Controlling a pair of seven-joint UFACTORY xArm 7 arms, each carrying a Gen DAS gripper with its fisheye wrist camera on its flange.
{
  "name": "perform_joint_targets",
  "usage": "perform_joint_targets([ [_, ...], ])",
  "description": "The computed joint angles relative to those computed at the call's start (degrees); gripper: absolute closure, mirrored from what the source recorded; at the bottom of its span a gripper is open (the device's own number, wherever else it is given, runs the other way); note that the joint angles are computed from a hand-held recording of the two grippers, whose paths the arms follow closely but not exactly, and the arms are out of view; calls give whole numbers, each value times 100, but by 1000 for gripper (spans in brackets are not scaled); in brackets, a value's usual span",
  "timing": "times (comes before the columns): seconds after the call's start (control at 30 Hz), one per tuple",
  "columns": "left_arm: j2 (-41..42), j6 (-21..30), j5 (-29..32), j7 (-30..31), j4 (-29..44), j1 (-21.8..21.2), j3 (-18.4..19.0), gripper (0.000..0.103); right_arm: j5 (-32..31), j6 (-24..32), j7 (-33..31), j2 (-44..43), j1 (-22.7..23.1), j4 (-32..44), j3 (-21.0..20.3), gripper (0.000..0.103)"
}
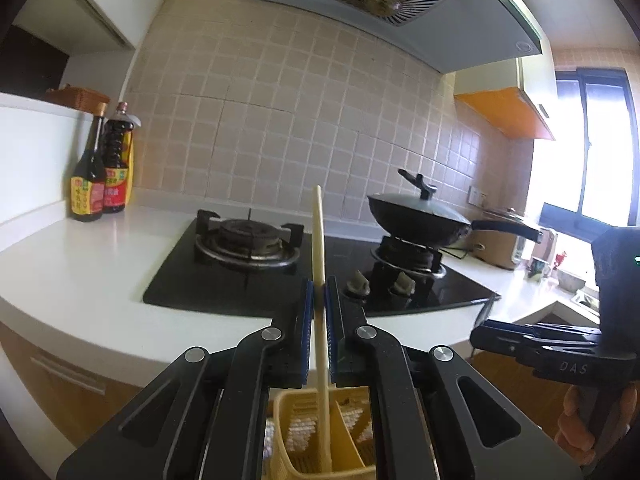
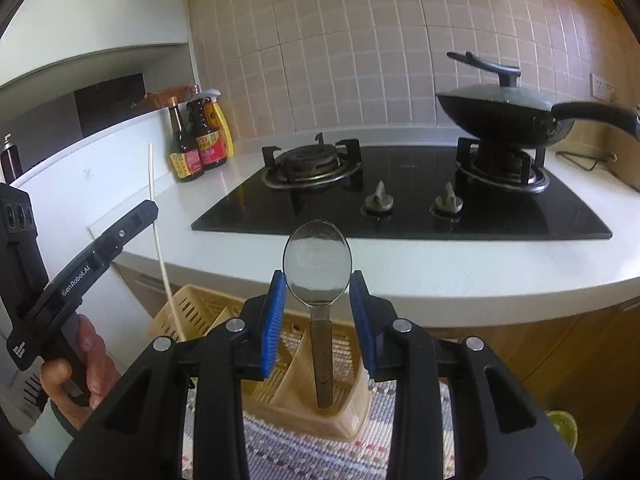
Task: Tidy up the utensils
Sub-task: 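Lift the chopstick and clear spoon and carry both over the tan caddy, then open both tools to drop the chopstick and spoon into the caddy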
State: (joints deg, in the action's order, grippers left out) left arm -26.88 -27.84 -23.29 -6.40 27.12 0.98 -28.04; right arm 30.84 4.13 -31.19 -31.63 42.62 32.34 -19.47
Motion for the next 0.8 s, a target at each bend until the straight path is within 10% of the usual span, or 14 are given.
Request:
perform_joint_targets([
  [0.1, -259, 186, 232, -199, -187, -374, 404, 86, -21, 193, 99, -204, -153, -95, 99, 70],
  [0.2, -646, 439, 568, -480, -398, -727, 819, 69, -10, 227, 192, -541, -323, -292, 269, 45],
  [0.4, -1958, 1438, 965, -859, -848, -1197, 1228, 61, -368, 810, 768, -1341, -1032, -588, 822, 45],
  [0.8, -4366, 5480, 1532, -1673, -1204, -2203, 1661, 60, -1162, 3278, 2152, -2767, -2393, -1112, 1602, 45],
])
